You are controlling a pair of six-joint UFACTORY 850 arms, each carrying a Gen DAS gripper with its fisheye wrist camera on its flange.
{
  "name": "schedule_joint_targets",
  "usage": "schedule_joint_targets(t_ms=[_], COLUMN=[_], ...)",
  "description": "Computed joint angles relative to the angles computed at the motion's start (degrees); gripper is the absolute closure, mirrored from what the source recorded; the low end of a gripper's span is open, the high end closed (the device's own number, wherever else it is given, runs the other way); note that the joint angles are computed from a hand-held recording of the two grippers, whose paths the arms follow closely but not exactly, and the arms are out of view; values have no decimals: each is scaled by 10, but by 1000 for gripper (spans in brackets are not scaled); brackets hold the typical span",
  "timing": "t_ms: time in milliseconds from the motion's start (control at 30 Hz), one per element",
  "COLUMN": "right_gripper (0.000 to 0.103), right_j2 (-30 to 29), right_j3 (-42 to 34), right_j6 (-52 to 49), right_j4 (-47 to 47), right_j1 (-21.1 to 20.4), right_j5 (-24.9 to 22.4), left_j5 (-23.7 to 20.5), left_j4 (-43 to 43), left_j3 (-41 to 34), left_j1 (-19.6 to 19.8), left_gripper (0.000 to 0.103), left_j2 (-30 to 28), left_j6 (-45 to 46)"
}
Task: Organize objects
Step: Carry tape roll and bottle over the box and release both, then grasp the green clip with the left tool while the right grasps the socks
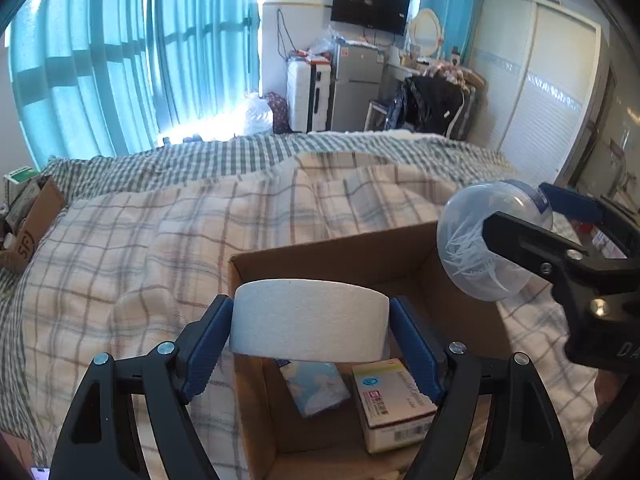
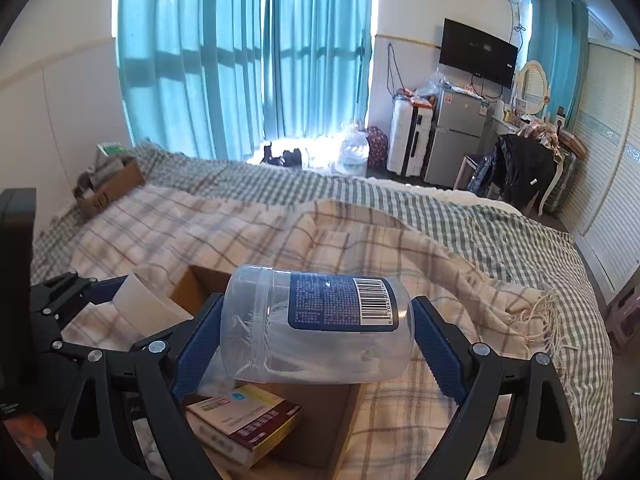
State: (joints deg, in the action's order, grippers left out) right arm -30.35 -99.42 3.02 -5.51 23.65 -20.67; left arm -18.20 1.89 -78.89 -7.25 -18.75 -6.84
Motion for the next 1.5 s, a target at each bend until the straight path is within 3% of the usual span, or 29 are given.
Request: schedule_joint_targets(t_ms=[100,200,267,400,533,700,1067,1200,1400,1500], right_gripper=[12,8,0,0,0,0,0,0,0,0], right_j2=[-24,-38,-27,7,57,154,319,336,328,315], right_j3=[-16,-30,-15,16,56,146,310,354,402,407], right_j6=[36,-54,-53,-75,-40,-20,111,238,226,176], right_j4=[-49,63,70,109,61,33,-102,-236,-205,-148], right_j1=[2,-10,-16,-24,-21,-12,12,21,12,11], right_j5=[3,-4,18,39,41,54,71,70,84,89], left_j5=[-1,-1,0,-5,-3,-23,-43,-37,-29,-55], left_j4=[15,-30,11,107,134,279,393,400,364,322], left_j3=[-12,-19,-17,1,34,92,209,253,306,314], left_j1=[-4,-5,-11,-22,-25,-44,-77,-83,-98,-115], left_gripper=[22,18,8,7,7,7,7,7,7,7], left_j2=[-19,-25,-21,3,47,126,249,260,238,209], left_j6=[-4,45,6,-83,-129,-286,-450,-486,-472,-440])
